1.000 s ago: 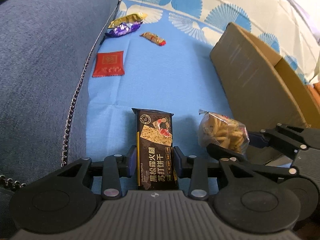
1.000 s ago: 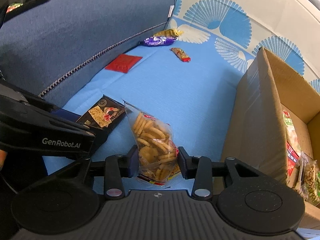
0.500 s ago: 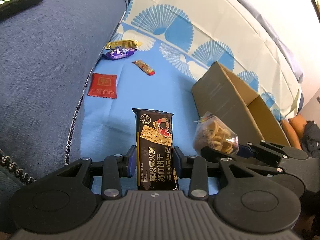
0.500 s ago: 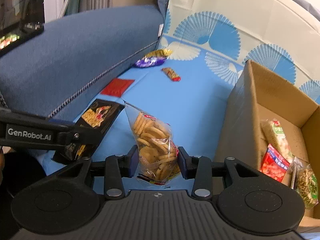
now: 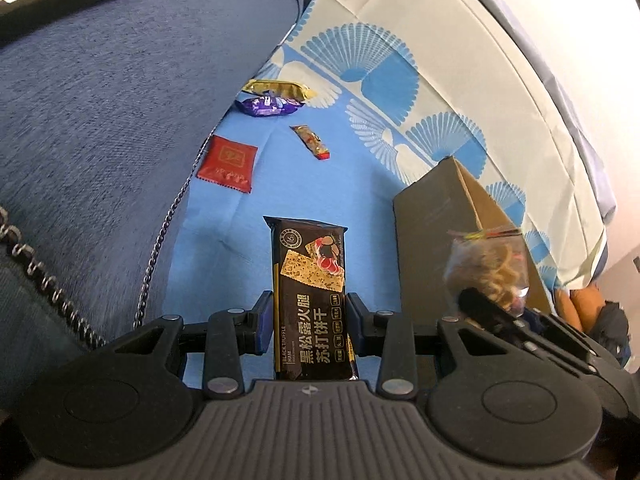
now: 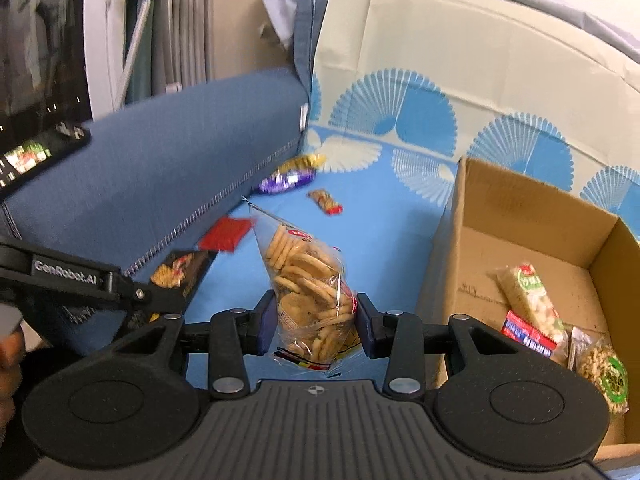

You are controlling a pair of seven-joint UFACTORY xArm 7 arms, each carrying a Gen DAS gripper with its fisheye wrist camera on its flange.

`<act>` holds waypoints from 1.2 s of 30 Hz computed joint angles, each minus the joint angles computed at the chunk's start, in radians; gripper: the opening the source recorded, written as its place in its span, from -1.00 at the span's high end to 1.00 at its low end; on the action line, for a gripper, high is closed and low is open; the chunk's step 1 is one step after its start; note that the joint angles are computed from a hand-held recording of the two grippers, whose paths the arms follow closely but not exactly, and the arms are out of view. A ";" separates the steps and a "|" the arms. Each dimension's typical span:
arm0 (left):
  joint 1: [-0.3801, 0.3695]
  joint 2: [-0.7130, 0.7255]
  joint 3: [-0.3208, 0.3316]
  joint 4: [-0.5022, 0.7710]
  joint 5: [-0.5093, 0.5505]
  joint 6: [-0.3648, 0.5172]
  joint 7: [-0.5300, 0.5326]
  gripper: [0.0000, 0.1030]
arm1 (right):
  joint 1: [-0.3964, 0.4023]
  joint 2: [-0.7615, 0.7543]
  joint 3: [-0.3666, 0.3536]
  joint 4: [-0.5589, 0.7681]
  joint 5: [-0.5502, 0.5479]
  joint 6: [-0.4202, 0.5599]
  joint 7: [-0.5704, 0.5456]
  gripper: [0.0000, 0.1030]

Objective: Organize snacks
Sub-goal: 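Carry the cracker pack and biscuit bag toward the cardboard box with both tools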

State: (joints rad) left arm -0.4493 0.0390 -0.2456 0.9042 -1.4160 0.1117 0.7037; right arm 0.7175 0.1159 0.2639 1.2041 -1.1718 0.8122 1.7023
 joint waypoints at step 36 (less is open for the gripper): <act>-0.052 0.102 -0.125 0.228 0.614 -0.024 -0.577 0.21 | -0.251 -0.427 0.153 -0.352 -0.075 0.027 0.387 0.18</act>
